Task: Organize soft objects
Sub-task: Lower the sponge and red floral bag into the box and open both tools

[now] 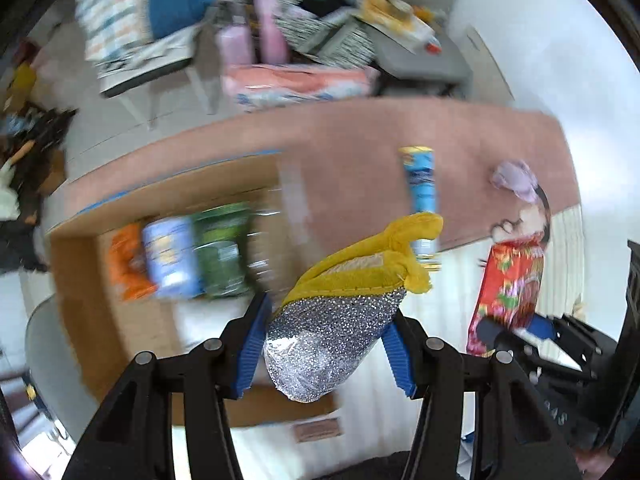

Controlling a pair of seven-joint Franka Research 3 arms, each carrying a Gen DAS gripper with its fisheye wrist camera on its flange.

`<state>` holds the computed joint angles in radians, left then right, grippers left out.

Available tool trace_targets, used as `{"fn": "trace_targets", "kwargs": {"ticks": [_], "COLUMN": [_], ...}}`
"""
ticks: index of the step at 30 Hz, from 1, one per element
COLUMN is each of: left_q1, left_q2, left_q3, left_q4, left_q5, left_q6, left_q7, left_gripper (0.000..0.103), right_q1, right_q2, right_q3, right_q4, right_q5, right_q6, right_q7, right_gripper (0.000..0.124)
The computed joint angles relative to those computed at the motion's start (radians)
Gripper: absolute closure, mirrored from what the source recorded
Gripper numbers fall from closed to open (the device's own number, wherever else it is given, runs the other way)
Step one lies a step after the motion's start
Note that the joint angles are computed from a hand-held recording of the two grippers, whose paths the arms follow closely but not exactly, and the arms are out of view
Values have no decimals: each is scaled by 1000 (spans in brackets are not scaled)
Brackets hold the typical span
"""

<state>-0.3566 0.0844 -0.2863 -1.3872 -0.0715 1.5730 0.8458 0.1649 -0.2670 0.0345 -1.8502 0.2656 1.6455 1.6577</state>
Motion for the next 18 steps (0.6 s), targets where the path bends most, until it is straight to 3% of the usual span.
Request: {"fn": "trace_targets", "kwargs": {"ticks": [8,18], "left_q1": [101,161], "left_q2": [-380,-525], "left_q3": [105,198], "left_q4": [-426,-783], "left_q5": [-68,-220], "left_q6": [-33,24], "left_q7": [10,70], "left_gripper": [52,52], "right_q1": [162,294], "right_q2": [74,219], "right_q3": [146,169], "right_q4": [91,122], "right_q5": [-45,-183], "right_q6": [19,1], "right_q7": [87,215], "right_gripper": [76,76]}}
